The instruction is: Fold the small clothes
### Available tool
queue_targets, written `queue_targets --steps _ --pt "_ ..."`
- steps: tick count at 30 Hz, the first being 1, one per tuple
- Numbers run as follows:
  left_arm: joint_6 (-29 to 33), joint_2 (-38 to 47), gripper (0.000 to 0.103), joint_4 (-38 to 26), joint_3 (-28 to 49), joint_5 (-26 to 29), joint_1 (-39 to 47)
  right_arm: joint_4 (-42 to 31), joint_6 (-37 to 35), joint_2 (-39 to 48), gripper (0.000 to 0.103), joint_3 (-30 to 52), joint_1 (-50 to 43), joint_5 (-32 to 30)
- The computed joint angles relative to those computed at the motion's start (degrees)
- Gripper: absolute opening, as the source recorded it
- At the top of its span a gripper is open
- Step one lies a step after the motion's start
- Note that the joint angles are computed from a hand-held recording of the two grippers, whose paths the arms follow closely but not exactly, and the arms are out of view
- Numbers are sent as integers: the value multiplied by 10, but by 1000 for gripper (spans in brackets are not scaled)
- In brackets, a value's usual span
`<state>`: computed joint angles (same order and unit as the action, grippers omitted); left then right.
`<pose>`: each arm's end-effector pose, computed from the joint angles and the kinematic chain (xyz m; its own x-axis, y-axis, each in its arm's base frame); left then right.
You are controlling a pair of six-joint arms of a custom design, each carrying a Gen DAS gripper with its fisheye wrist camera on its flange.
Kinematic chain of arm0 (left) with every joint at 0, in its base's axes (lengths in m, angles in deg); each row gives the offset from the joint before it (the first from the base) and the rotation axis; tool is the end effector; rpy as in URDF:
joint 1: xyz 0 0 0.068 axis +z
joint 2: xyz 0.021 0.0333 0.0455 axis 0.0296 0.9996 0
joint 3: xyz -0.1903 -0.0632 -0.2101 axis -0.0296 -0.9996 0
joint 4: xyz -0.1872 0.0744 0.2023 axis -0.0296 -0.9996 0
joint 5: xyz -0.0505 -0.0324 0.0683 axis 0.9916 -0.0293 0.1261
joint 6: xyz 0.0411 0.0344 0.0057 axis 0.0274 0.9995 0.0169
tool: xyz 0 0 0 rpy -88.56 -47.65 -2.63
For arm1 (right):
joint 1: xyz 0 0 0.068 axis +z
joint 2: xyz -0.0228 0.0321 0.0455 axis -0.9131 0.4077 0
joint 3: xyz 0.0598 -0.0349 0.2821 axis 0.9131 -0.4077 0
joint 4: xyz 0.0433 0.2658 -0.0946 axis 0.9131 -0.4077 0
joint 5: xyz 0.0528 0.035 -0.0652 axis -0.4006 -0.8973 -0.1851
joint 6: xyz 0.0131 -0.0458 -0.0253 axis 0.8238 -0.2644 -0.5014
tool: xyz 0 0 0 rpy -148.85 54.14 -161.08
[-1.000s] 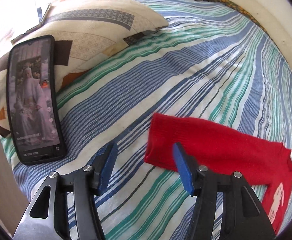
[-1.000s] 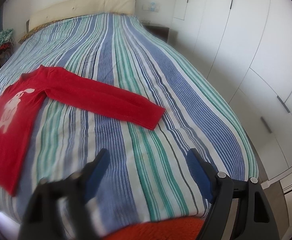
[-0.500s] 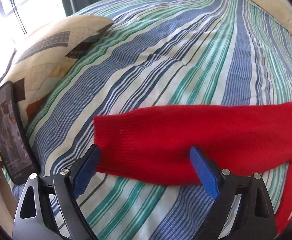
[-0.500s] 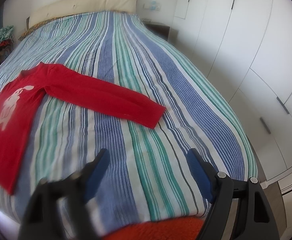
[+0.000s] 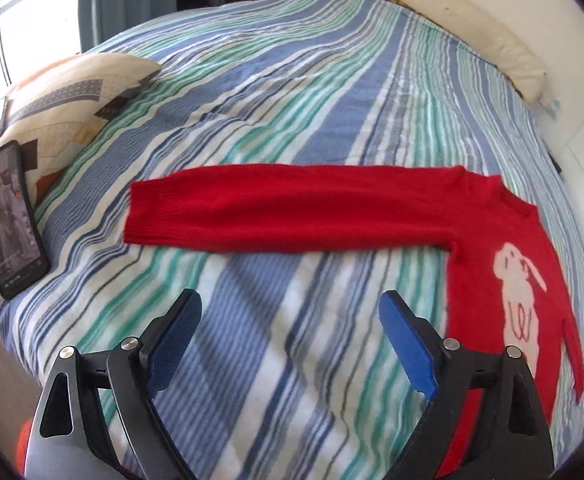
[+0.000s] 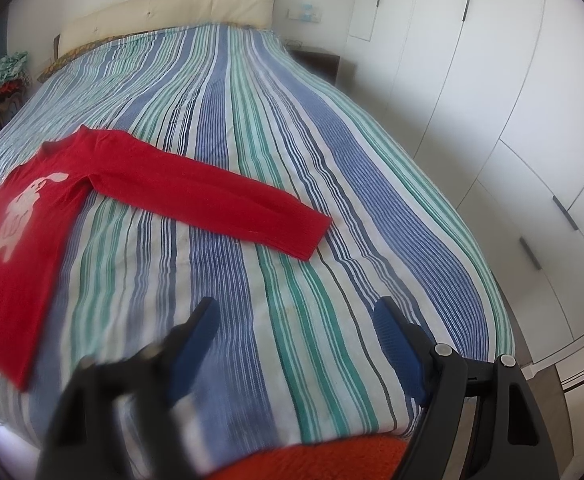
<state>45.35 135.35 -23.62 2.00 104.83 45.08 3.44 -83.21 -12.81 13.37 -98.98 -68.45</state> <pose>0.2523 0.2252 0.3007 -0.6736 -0.5227 -0.5225 -0.5049 0.8418 -0.1910 0.2512 -0.1568 0.3336 -0.7731 -0.0146 -0.6341 0.1254 0.9765 -0.1754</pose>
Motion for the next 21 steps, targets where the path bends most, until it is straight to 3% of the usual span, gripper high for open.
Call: queue_targets --steps 10,21 --pt "-11 -133 92 -23 -137 -18 -192 -1 -3 4 79 3 -4 -3" --pt "39 -169 94 -9 -236 -75 -239 -2 -4 1 79 1 -11 -13"
